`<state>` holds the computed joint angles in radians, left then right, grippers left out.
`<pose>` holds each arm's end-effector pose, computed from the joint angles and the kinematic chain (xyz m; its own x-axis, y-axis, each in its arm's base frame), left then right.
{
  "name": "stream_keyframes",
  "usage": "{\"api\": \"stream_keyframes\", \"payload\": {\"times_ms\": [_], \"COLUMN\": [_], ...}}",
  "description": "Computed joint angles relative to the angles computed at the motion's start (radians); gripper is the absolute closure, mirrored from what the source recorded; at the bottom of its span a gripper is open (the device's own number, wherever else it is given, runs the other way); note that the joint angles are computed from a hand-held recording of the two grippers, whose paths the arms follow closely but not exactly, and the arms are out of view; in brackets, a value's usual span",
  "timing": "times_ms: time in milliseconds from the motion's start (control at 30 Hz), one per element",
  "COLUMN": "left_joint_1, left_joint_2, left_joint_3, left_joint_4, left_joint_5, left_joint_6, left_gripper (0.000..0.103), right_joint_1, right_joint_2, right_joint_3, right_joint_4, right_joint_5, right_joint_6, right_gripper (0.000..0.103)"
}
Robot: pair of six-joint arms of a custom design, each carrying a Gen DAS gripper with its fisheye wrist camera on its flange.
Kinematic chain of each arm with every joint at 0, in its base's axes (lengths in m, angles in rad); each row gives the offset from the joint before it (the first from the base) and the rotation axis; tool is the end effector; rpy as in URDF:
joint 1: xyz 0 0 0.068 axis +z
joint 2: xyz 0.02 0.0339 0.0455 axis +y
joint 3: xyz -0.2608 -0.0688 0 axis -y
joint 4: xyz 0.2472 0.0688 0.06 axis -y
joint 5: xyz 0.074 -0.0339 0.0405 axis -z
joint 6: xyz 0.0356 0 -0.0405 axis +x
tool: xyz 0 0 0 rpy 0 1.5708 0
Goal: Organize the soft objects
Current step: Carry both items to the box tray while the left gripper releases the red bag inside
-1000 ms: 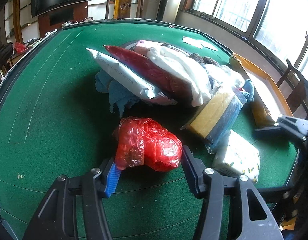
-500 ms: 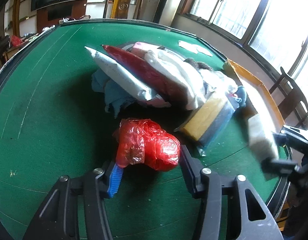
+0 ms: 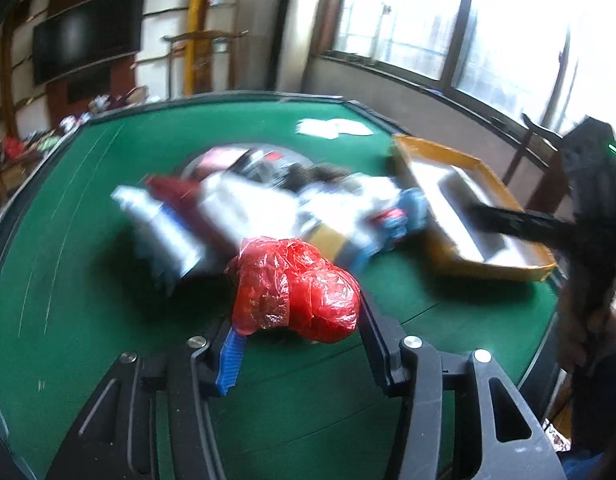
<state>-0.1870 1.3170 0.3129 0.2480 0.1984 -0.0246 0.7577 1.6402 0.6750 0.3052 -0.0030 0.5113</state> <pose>0.2120 -0.0473 0.1149 -0.6819 0.1045 -0.7240 0.3065 0.9395 -0.1531 0.2285 0.2164 0.1374 -0.7255 -0.0128 -0.6881 -0.3829 0.8383 0.3882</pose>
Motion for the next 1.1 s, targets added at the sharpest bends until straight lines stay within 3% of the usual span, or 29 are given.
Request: {"api": "stream_keyframes", "payload": {"times_ms": [200,433,567,733,900,1100], "left_joint_1": [-0.242,-0.409,-0.450,-0.455,-0.446,-0.435], "left_joint_2": [0.139,0.570,0.884,1.143,1.252,1.286], "left_joint_3": [0.268,0.807,1.209,1.565,1.733,1.777], "left_joint_4": [-0.082,-0.227,-0.412,-0.621,-0.709,-0.740], "left_joint_5": [-0.090,-0.118,-0.160,-0.177,-0.196,-0.155], "left_joint_6": [-0.074,-0.108,-0.099,-0.082,-0.111,-0.142], "left_gripper": [0.051,0.051,0.050,0.050,0.049,0.049], "right_joint_1": [-0.214,-0.451,-0.557,-0.628,-0.617,-0.622], "right_joint_2": [-0.024,0.167,0.250,0.259,0.296,0.314], "right_joint_3": [0.083,0.314,0.328,0.293,0.337,0.343], "right_joint_4": [-0.057,-0.203,-0.187,-0.181,-0.225,-0.227], "right_joint_5": [-0.027,-0.103,-0.140,-0.124,-0.092,-0.104], "right_joint_6": [0.095,0.176,0.183,0.213,0.204,0.197], "right_gripper": [0.051,0.051,0.051,0.051,0.050,0.049]}}
